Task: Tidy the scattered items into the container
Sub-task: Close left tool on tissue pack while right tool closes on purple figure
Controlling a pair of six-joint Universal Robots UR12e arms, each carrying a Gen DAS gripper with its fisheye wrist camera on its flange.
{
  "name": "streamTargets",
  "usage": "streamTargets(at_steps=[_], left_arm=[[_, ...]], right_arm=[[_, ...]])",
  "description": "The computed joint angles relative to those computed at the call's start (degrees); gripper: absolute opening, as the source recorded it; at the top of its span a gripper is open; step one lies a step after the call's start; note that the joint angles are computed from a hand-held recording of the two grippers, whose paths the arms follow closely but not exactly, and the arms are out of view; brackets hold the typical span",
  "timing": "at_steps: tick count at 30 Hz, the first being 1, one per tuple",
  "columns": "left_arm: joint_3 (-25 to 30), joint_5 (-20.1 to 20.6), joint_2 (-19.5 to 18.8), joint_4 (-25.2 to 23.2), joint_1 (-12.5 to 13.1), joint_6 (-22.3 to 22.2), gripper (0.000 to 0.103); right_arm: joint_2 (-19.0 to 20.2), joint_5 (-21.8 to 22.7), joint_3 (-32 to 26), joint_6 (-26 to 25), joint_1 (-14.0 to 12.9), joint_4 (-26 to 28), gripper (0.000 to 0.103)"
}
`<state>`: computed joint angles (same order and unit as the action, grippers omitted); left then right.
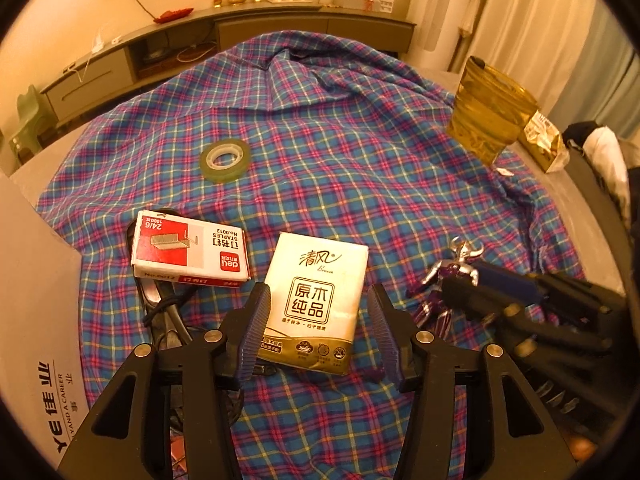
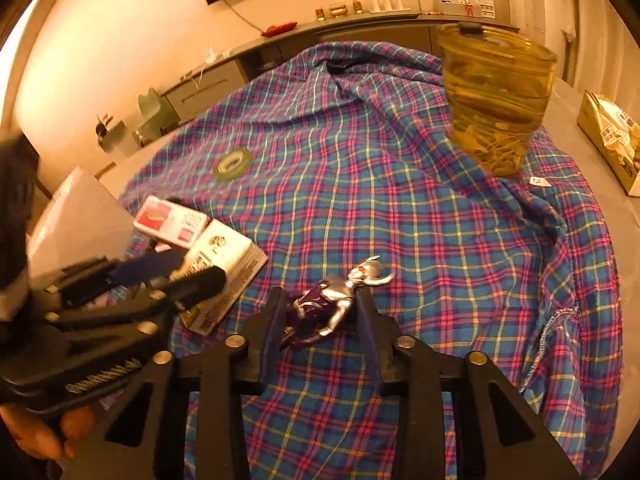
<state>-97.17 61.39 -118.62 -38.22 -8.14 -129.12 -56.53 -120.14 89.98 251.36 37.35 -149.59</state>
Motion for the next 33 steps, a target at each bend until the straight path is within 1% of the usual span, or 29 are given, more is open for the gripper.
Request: streamTargets(at_steps=[2,4,7,8,10,11,12,13,14,15,17,19,22,23,24,25,28,31,33], left_arm=[[-0.24,0.29,-0.05,0.96,-0.2,-0.1,0.057],[-0.36,0.81,-0.19,2.03,-0.48,-0.43,0.059],[-0.74,2.64,-0.61,5.07,-1.1,-0.68,0.06],[-0.48,3.53,-0.88,4.8,-1.36,-0.46,0.06],[0.17,4.73,-1.44,3.34,-1.6,-0.67,0.06],[0.26,5.09,-1.7,3.3,-1.63,-0.86,0.061],[0.0,4.56,-1.79,4.15,-1.48,-1.02,0.061],[-0.07,4.22,-1.83,4.31,-1.38,-0.97,0.061],[-0.08,3.8,-1.82,4.13,-1.27,-0.86,0.059],[-0.05,3.64,-1.83,4.06,-1.19,-0.94,0.054],[0.24,3.47,-1.98,3.89,-1.04,-1.69,0.054],[0.67,2.91,-2.04,3.01,-0.66,-2.58,0.053],[0.08,2.25,-1.46,4.88,0.03,-3.7,0.053],[-0.08,1.68,-1.15,4.98,0.39,-4.12,0.053],[-0.2,0.82,-0.79,4.45,0.79,-4.23,0.053],[-0.32,0.05,-0.43,3.95,1.1,-4.27,0.053],[-1.07,-1.97,0.81,2.84,1.88,-3.36,0.053],[-1.86,-3.13,2.03,1.21,2.54,-1.88,0.053],[-2.49,-3.79,2.86,0.46,3.05,-0.96,0.053]], right_arm=[[-0.41,-0.16,0.31,0.91,0.02,0.49,0.015],[-0.53,0.8,0.77,1.25,-0.18,-0.03,0.015],[-0.48,1.89,1.16,1.9,-0.37,-0.69,0.016],[-0.51,1.98,1.27,2.27,-0.36,-0.94,0.018],[-0.59,2.53,1.55,2.61,-0.45,-1.76,0.027],[-0.62,2.53,1.66,2.91,-0.38,-1.97,0.036],[-0.55,2.41,1.62,3.12,-0.34,-2.04,0.047],[-0.43,2.38,1.34,3.06,-0.34,-1.6,0.052],[-0.28,2.6,1.0,2.68,-0.4,-1.07,0.06],[-0.04,2.97,0.51,2.12,-0.5,-0.48,0.062],[0.35,3.36,-0.11,1.92,-0.69,0.46,0.062],[0.88,2.24,-1.35,0.65,-0.64,2.81,0.063],[1.77,0.7,-2.93,-1.14,-0.4,5.51,0.064],[1.99,0.32,-3.28,-1.98,-0.39,5.99,0.062],[2.26,-0.22,-3.79,-2.67,-0.32,7.07,0.055],[2.53,-1.34,-4.57,-3.03,-0.15,9.37,0.052],[2.68,-1.86,-4.81,-3.66,0.01,9.72,0.052],[2.82,-2.82,-4.98,-4.27,0.33,9.51,0.05],[2.66,-4.05,-4.88,-4.29,0.58,8.7,0.033]])
